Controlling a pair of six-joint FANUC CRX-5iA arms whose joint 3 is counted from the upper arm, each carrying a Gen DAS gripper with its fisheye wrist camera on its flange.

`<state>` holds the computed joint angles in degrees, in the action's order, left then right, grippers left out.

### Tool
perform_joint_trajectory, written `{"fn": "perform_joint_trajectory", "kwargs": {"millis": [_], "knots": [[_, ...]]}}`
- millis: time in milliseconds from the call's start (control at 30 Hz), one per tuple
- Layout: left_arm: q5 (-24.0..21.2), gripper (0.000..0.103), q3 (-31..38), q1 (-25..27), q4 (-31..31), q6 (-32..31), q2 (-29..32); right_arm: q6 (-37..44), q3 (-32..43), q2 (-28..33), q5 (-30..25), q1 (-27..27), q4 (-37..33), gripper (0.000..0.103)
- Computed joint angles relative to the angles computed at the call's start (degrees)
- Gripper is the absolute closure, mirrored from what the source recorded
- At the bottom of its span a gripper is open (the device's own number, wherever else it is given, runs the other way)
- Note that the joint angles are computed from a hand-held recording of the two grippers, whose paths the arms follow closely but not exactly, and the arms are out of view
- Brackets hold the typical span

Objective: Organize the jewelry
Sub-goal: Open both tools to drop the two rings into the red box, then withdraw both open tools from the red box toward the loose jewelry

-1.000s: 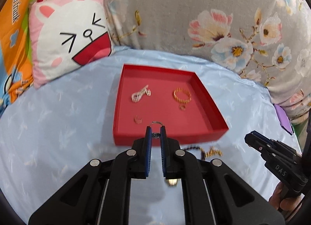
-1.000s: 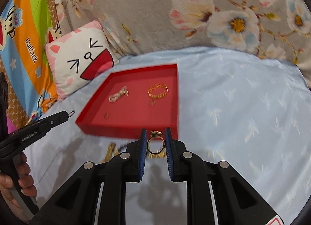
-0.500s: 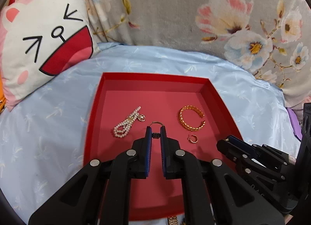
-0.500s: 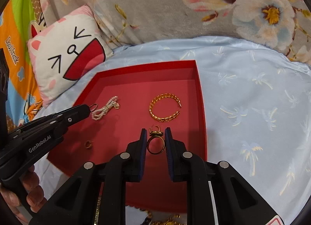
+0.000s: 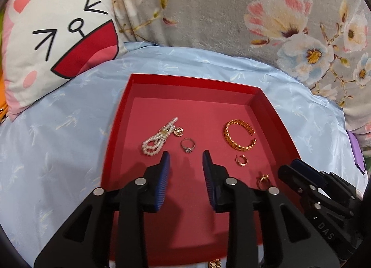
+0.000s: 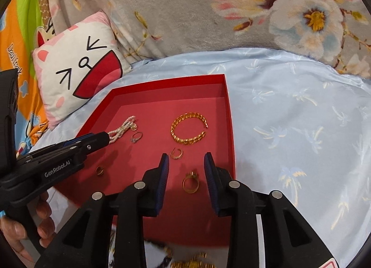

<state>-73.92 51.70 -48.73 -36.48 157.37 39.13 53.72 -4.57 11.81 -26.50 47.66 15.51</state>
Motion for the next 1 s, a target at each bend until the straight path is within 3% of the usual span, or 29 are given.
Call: {"fn": "perform_joint_trajectory", "kwargs": {"millis": [167,233,367,533,700,1000], "knots": [[-0.61,0.068,-5.26,-3.49,-3.23,5.02,-3.99,-7.44,-9.66,-7.05,2.63,1.71,5.54,0.066],[-1.10,0.068,-7.11,-5.01,-3.96,6.75,-5.32,-14.06,-15.18,-10.66,4.39,2.54,11.51,0.062],[-3.00,0.068,-8.86,-7.77,-4.61,8.73,-6.52,-20.58,-20.69,-15.22,3.30,4.30,16.23,0.061],[-3.59,0.067,-10.68,-10.39,-4.08,11.27,-7.49,-22.77,-24.56,-19.71,1.27,5.96,15.51,0.061],[-4.03,0.058,-11.36,-12.19,-3.02,13.63,-7.09,-23.84,-26.98,-22.04,-0.73,7.24,14.93,0.061],[-4.26,0.055,-12.59,-12.97,-1.58,15.83,-6.94,-19.64,-23.86,-18.49,-1.34,6.11,11.72,0.061]]}}
